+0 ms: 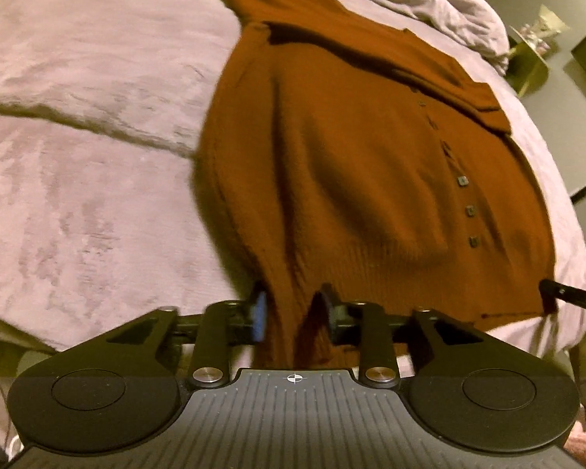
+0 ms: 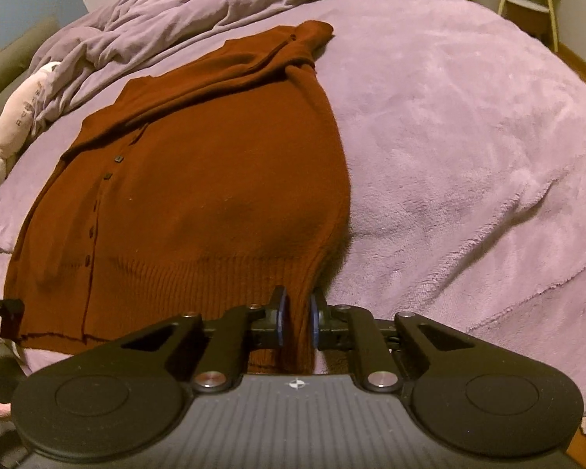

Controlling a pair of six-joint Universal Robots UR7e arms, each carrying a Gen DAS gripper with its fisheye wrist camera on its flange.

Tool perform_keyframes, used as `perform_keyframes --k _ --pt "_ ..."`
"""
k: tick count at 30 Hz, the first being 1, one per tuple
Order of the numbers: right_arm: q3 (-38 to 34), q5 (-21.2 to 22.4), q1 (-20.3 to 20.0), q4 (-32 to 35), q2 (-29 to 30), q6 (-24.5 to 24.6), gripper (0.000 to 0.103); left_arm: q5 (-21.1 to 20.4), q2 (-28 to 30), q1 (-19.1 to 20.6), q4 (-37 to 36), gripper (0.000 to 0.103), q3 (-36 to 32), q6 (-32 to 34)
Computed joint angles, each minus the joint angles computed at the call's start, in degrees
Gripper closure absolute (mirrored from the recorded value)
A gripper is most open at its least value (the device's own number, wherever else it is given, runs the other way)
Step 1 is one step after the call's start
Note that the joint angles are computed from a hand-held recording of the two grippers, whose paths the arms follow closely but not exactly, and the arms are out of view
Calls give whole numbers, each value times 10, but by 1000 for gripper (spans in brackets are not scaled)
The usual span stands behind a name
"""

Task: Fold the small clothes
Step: 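Grasp the ribbed hem with the right tool while the left tool grasps it too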

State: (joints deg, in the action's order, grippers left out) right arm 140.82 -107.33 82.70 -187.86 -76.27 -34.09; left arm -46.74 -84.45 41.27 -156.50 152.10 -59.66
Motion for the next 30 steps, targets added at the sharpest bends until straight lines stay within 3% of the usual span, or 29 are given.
perform_keyframes --k 3,5,6,9,10,13,17,23,26,30 --pt "-7 10 -4 29 -11 6 82 -4 10 4 -25 64 0 18" --pt "-12 14 -6 57 -16 9 79 -10 12 9 -34 85 -1 22" --pt "-14 13 -6 63 -16 7 79 -20 10 16 -41 88 -1 29" --pt "-17 12 -5 74 -17 -5 83 -38 6 26 -75 91 1 53" --pt "-21 19 -6 90 -21 1 97 -44 3 26 -101 91 5 73" --pt "-36 63 -16 150 -41 20 98 -49 -13 24 -166 91 9 117" --pt "-64 139 -14 177 -45 43 99 -16 -12 27 -241 91 -13 184" --pt "-140 151 34 90 43 60 99 28 79 85 -360 91 -93 302" --pt "-182 118 58 26 105 52 99 53 127 123 -384 91 -134 318" --pt "-230 70 76 -19 171 38 99 90 176 156 -356 91 -182 328"
